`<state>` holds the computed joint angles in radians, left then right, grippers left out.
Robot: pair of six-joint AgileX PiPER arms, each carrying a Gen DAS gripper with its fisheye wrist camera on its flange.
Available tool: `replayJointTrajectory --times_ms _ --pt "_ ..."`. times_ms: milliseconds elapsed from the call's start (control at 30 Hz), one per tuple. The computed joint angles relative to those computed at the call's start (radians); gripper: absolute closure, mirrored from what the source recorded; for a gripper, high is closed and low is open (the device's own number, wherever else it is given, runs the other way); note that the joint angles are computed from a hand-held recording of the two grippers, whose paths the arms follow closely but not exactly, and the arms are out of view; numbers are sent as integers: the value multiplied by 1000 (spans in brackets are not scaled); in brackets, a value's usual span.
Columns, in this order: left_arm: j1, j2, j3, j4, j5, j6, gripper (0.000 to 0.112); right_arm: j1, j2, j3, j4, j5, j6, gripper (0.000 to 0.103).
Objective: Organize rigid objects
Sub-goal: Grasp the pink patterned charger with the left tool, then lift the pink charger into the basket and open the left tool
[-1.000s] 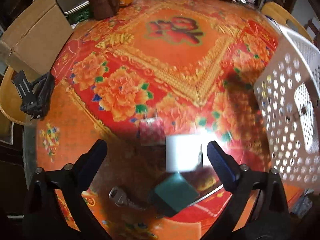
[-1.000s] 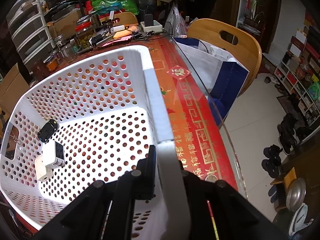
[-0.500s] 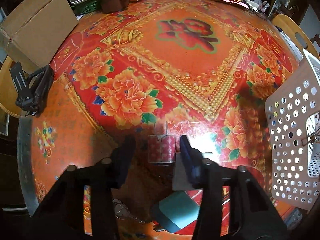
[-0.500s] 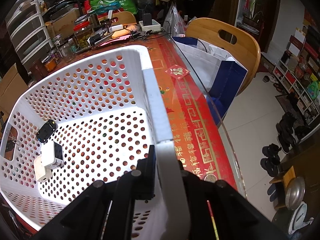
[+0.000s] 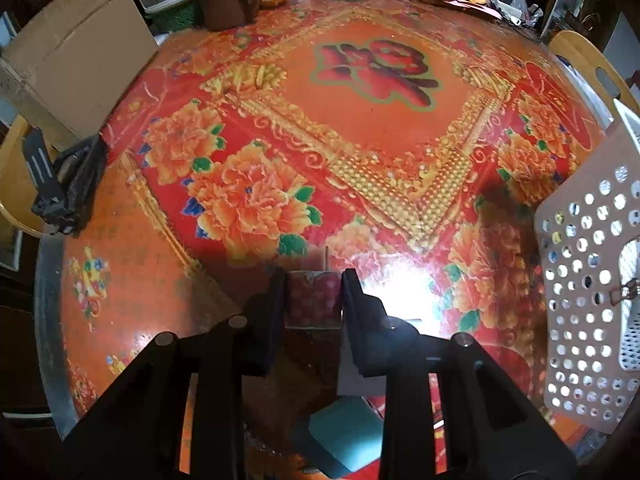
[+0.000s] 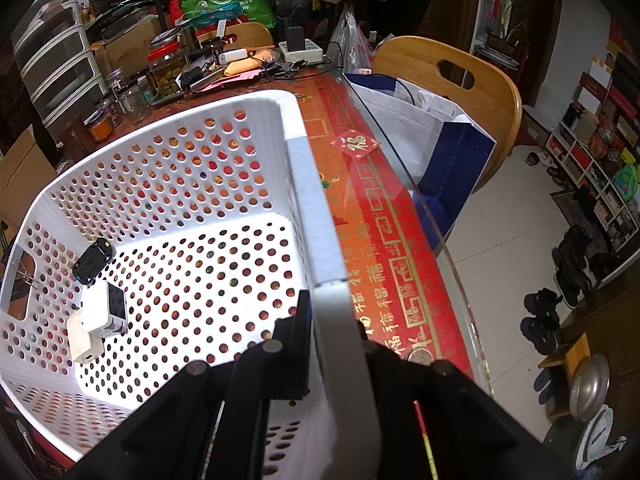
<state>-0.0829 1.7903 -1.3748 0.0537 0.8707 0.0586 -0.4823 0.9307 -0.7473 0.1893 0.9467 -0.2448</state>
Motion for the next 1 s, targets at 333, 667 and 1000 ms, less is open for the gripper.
replayJointTrajectory --times_ms 333,667,1000 --pt "-111 -189 177 317 -192 -247 87 -12 -8 11 17 -3 -22 98" --pt "-135 -280 196 407 -168 -327 87 -14 -10 12 19 -3 -25 98" --pt "-166 -378 234 517 -164 -422 87 -8 -8 9 16 -4 -18 98"
